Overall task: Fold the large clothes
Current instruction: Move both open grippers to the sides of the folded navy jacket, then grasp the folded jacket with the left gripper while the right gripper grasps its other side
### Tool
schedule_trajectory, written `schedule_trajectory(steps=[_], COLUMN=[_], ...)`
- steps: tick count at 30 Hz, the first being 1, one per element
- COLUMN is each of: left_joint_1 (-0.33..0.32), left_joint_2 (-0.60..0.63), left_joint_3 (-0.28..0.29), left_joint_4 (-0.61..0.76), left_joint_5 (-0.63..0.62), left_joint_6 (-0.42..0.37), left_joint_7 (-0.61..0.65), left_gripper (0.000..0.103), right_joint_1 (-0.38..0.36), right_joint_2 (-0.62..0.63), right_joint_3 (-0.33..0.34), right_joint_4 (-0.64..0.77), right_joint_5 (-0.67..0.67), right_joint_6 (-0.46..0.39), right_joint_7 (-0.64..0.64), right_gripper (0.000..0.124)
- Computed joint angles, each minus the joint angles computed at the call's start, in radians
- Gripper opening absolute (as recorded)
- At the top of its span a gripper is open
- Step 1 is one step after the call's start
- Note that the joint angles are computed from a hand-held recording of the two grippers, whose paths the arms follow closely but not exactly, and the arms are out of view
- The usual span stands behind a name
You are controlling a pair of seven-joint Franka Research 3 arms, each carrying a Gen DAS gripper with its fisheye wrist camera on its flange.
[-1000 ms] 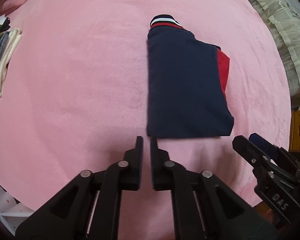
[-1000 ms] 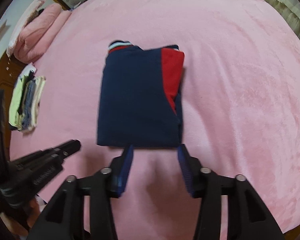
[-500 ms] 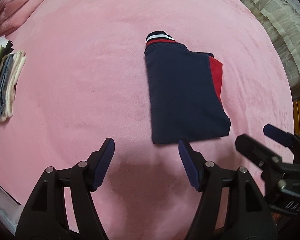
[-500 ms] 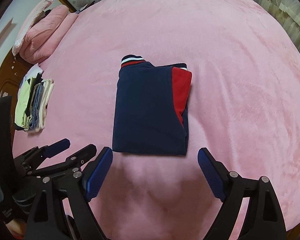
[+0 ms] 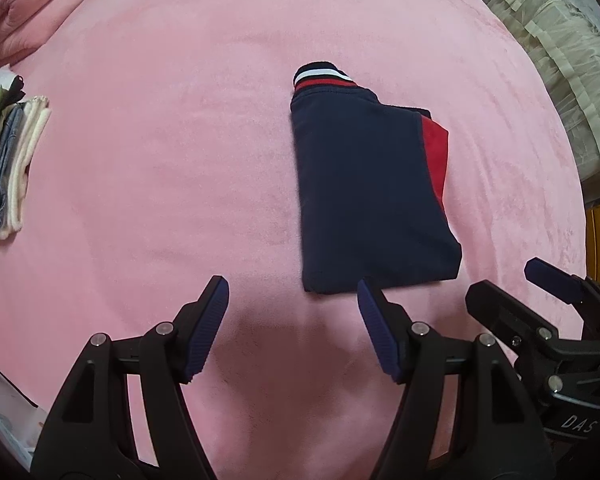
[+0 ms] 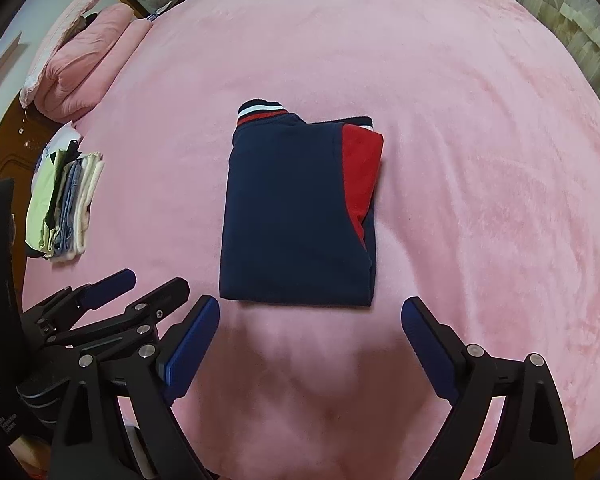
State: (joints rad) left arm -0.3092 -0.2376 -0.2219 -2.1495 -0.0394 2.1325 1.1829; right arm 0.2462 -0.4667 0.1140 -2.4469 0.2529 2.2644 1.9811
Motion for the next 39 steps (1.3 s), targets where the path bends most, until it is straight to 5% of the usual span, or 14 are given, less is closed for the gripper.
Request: schedule_trajectory(steps=[17,28,39], left_joint_1=[0.018,0.044,0.112], left_joint_2=[0.124,0.269,0.371], left_joint_3=[-0.004,-0.013,-0.019], left_joint_4=[0.064,0.129,0.188], left_joint_5=[-0.006,-0.073,-0.327], left_joint_6=[0.002,0.061,0.060], left_joint_7=[0.024,0.094,0.266], left_gripper=[0.065,0.065,0.070], right_joint_1=[0.020,0.075,-0.002], right_joint_2=[0.066,0.168,0.318], right_joint_3=[-0.041,-0.163,-0.162], right_joint_4=[-0.028,-0.157,-0.075], right_joint_5=[0.106,0.611,0.984], right_joint_6=[0.062,0.315,0.219], right_joint_7=[-0.027,-0.388,-0.720], right_gripper=[0.095,0.095,0.088])
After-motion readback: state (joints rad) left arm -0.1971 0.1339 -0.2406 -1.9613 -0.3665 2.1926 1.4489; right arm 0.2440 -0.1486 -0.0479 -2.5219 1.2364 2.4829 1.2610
